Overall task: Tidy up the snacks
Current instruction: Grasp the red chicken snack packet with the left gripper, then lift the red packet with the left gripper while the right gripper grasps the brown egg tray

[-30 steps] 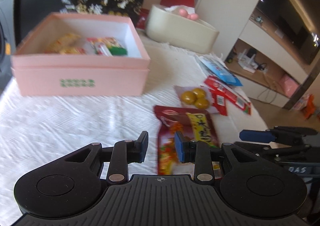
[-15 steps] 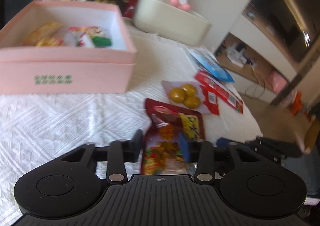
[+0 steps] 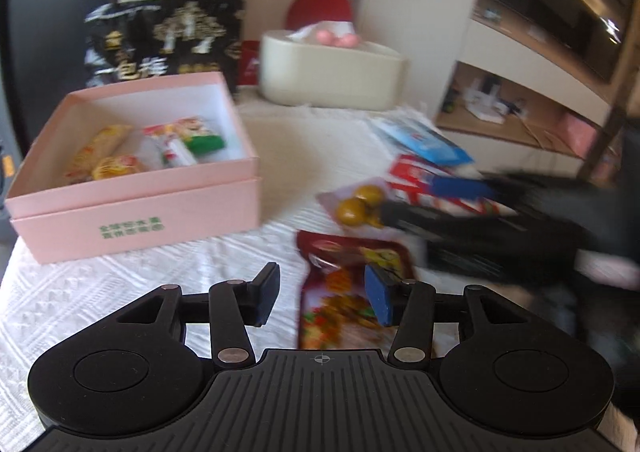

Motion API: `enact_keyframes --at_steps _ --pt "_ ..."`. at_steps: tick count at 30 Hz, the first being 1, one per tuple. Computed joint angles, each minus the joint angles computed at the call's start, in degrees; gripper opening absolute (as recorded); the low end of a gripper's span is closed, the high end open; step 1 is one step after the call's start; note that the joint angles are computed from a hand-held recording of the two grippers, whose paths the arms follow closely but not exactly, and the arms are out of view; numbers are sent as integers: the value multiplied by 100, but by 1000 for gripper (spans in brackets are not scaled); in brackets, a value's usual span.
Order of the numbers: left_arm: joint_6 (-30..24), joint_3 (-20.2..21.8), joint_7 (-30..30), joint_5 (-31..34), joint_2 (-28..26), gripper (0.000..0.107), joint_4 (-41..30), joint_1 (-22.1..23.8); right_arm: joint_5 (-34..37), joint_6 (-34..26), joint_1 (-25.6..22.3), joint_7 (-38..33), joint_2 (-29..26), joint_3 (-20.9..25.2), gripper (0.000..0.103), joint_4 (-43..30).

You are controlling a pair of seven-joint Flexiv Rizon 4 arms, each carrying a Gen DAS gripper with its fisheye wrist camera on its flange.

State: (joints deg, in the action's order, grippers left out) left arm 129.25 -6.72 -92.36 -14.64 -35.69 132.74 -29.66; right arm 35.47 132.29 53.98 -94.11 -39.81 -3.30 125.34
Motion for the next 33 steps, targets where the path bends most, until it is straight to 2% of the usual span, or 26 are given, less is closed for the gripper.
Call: enact_keyframes --at_steps 3,5,6,8,9,11,12,15,17,21,23,25,27,29,30,33 --pt "-41 -4 147 92 12 52 19 -61 -391 -653 -93 -50 -122 -156 58 -331" --pt "-27 -64 148 225 -13 52 16 6 -424 -1121 38 24 -204 -422 58 -484" --pt "-15 -91 137 284 -37 52 5 41 -571 -1066 -34 168 -244 -400 59 -472" --pt "-28 -133 124 359 -108 52 -68 87 -798 -980 -281 424 -155 -213 53 -357" --pt "-60 -140 137 366 -153 52 -126 82 -830 -1026 -279 517 -70 -243 41 -272" --pt "-145 -101 209 297 -245 52 -266 0 -812 -897 -237 680 62 -286 37 -55" --pt "-192 -58 268 229 -287 52 -333 -74 -796 -749 -198 684 106 -308 21 74" --pt "-237 400 677 -505 -445 54 -563 -755 -724 -394 -227 666 284 -213 9 489" --pt "-258 474 873 -827 -511 57 -659 -920 -525 -193 -148 595 343 -187 9 723" --pt "-145 347 1031 -800 -615 58 -746 -786 -176 96 -69 495 277 -52 10 995" --pt "-150 245 1125 -617 -638 59 -771 -647 -142 211 -179 559 174 94 11 1020" --pt "-281 98 1258 -262 -626 70 -783 -425 -231 207 -389 737 83 277 12 994" --pt "-283 169 1514 -96 -682 83 -837 -474 -208 364 -463 912 -76 366 14 931" --pt "-540 204 1727 -153 -697 88 -900 -553 -183 369 -424 922 -84 344 15 927" --pt "-429 231 1723 -184 -765 90 -921 -605 -209 401 -458 958 -98 374 19 930" --pt "-376 -24 1491 -12 -805 91 -924 -305 -306 494 -573 1067 -114 463 19 964"
